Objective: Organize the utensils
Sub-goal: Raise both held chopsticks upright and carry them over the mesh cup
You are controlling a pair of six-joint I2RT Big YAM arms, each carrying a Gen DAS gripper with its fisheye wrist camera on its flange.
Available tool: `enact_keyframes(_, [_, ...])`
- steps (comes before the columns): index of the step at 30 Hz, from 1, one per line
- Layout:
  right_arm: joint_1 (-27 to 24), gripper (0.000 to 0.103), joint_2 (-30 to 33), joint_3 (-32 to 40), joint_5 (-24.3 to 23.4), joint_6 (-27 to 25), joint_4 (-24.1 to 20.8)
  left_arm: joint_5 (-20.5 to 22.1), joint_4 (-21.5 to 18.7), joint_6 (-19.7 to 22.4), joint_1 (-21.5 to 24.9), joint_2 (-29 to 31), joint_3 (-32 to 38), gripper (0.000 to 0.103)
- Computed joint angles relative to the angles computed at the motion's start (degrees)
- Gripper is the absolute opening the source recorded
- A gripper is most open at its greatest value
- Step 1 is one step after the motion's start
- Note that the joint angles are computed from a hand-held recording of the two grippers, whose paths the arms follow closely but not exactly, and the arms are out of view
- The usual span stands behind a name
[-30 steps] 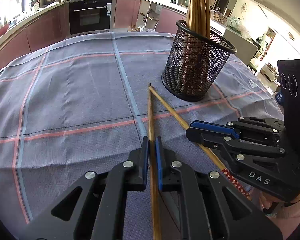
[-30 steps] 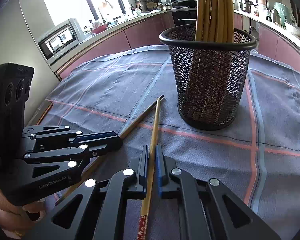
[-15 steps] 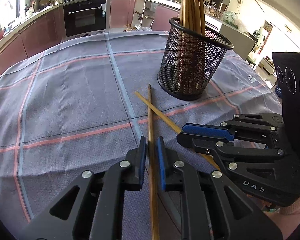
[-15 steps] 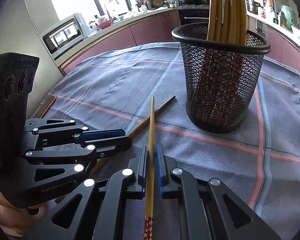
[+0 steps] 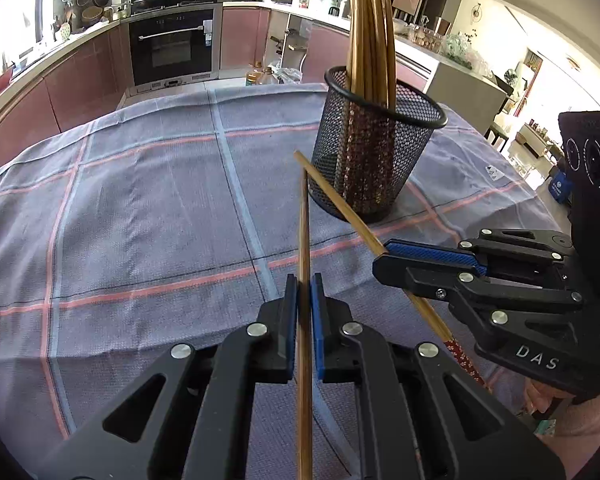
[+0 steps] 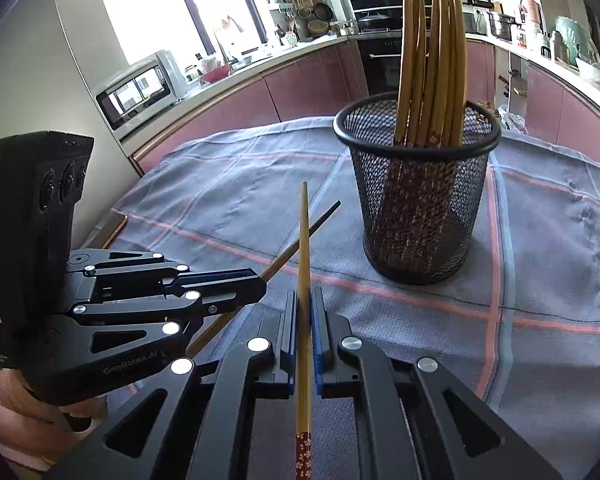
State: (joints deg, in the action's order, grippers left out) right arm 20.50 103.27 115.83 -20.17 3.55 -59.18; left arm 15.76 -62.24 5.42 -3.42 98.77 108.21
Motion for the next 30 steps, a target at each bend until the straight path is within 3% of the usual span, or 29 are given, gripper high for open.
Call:
enact_keyframes(12, [-2.09,0.006,-3.78,-1.92,-2.39,2.20,5.36,5.92,1.95,-1.48,1.34,-3.56,0.32,0.007])
enact_keyframes(30, [-3.25,0.006,-5.98,-3.44,-3.31,3.67,9.70,9.97,4.04,-3.39,1.99,-5.70,0.58,0.007])
